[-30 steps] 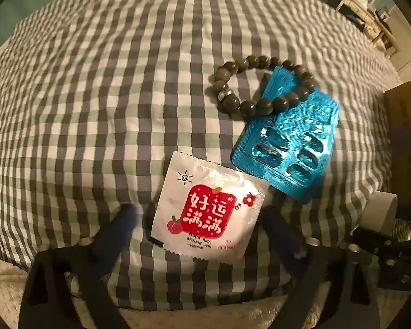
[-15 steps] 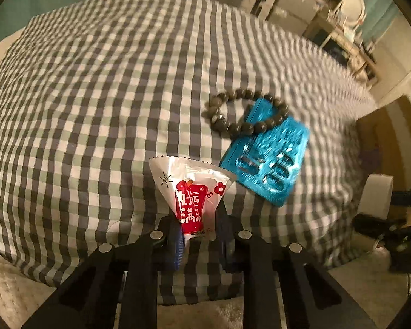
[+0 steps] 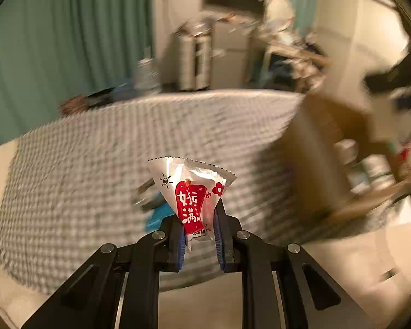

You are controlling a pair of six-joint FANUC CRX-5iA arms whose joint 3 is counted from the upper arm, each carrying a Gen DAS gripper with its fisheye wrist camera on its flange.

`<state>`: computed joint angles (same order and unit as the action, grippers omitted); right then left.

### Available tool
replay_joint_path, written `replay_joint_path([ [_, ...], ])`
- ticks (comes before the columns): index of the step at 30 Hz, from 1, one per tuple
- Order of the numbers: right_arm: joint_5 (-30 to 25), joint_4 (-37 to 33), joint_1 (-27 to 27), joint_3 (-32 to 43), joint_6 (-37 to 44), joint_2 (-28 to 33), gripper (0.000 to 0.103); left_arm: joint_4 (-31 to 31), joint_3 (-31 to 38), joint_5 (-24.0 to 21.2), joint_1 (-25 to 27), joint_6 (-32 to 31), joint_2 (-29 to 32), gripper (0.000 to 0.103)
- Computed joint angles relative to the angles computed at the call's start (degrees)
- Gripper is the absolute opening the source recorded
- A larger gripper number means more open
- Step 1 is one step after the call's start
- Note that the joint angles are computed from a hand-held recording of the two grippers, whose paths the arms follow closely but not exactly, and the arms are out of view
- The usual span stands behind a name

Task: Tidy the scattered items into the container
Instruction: 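Drop the sachet into the box with the left tool while the right drops the tape ring, then grasp the bead bracelet with the left tool while the right tool grasps the blue blister pack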

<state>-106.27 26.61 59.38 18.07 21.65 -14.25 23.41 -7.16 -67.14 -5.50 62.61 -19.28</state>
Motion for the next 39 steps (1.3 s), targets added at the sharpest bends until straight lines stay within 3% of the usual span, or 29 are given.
replay_joint_path([
  [2, -1.22, 0.96, -0.79, -2.00, -2.13, -2.39, 0.083, 3.79, 4.86, -3.33, -3.38, 3.71, 3.78, 0.017],
  [4, -2.75, 1.63, -1.39, -4.42, -4.32, -5.06, 0.083, 3.37, 10.22, -5.03, -8.21, 7.81, 7.47, 0.017],
  [8, -3.63, 0.18, -6.42, -7.85, -5.88, -9.59, 0.083, 0.43, 19.30, -4.69, -18.27, 11.87, 13.47, 0.017],
  [12, -2.04, -0.26, -9.46, -10.28, -7.76, -13.50, 0.084, -2.76, 23.74, -5.29, -25.02, 15.94, 18.85, 0.019],
  [14, -1.14, -0.74, -10.99, -11.17, -8.41, -14.12, 0.084, -3.98, 24.57, -7.33, -27.00, 16.30, 20.39, 0.027],
  [15, 0.66, -1.78, -12.60, -11.39, -7.69, -14.58, 0.085, -5.28, 25.03, -6.95, -28.03, 17.44, 20.95, 0.040],
  [16, 2.77, -2.86, -14.44, -11.81, -6.86, -15.12, 0.088, -6.36, 24.46, -5.88, -28.40, 18.58, 20.66, 0.062],
  [17, 3.71, -2.62, -15.05, -12.45, -6.72, -15.48, 0.091, -7.60, 24.66, -5.33, -28.71, 19.96, 20.71, 0.075],
  [18, 2.86, -0.77, -13.66, -13.27, -8.18, -15.54, 0.091, -10.03, 24.67, -4.39, -28.94, 22.31, 20.29, 0.095],
  [19, 1.55, 0.86, -12.68, -13.45, -9.23, -15.20, 0.091, -12.83, 24.75, -3.47, -29.38, 25.05, 19.86, 0.098],
  [21, 0.92, 2.73, -11.85, -14.28, -11.23, -15.32, 0.091, -13.24, 23.75, -2.09, -27.55, 27.13, 18.67, 0.098],
  [25, 3.63, 4.19, -10.30, -16.07, -15.46, -18.05, 0.091, -8.91, 25.79, -6.35, -22.02, 27.03, 19.26, 0.098],
  [31, 5.09, 8.33, -4.22, -15.34, -14.58, -16.59, 0.091, -14.61, 24.47, -7.15, -11.90, 25.35, 13.24, 0.103],
  [34, 9.70, 5.39, -4.73, -14.00, -9.44, -13.78, 0.092, -23.45, 24.25, -12.40, -7.46, 26.27, 11.59, 0.103],
  [39, 17.66, -3.96, -5.96, -11.43, -2.39, -5.95, 0.092, -25.41, 12.52, -9.43, 2.28, 25.32, 6.20, 0.103],
])
